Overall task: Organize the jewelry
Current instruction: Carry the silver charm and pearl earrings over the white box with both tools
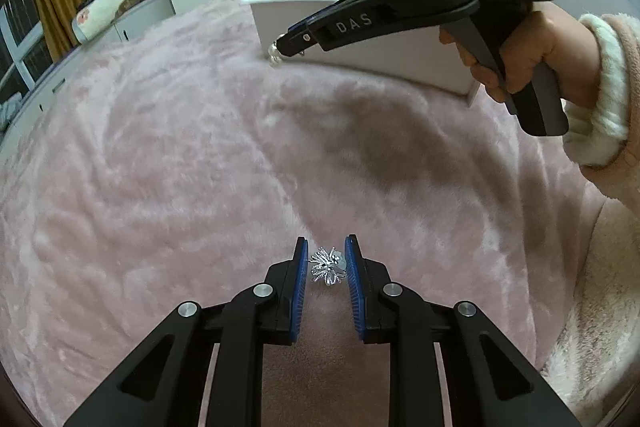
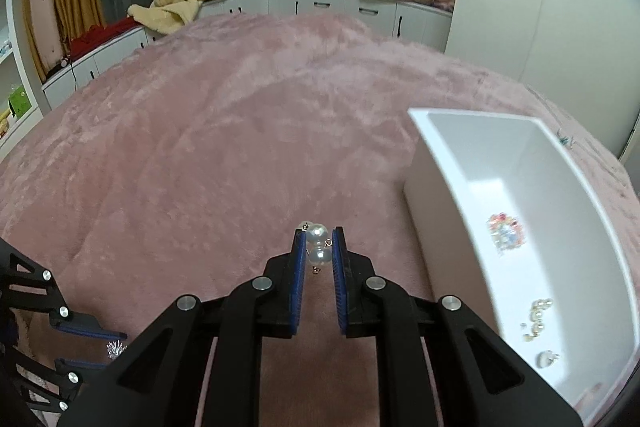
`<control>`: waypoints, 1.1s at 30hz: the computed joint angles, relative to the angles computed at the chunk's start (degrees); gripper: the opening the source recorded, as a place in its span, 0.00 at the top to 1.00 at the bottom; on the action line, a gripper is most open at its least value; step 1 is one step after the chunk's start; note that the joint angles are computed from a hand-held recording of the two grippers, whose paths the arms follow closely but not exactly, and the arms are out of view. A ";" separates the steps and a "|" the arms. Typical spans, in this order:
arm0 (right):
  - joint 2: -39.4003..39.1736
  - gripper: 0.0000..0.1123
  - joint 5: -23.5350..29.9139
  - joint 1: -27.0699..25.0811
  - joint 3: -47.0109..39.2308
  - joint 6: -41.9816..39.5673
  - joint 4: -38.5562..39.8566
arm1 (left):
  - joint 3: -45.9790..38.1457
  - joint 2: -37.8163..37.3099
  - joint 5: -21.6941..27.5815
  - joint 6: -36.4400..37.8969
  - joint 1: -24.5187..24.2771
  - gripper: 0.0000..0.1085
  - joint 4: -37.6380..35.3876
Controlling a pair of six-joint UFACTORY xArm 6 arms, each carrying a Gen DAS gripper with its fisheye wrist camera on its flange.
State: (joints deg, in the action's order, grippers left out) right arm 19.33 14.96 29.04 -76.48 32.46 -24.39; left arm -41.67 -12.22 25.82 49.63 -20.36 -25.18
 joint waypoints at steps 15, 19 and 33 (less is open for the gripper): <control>-18.06 0.88 2.97 -0.59 8.20 13.54 -17.53 | -2.57 -7.74 -1.45 -5.81 -3.22 0.78 4.67; -22.73 0.88 4.07 -0.75 9.70 15.45 -21.12 | -4.51 -8.58 -1.81 -7.56 -4.45 0.78 6.15; -35.15 0.88 3.81 -4.96 17.98 17.67 -25.20 | -21.88 1.07 0.40 -15.05 -8.28 0.78 3.02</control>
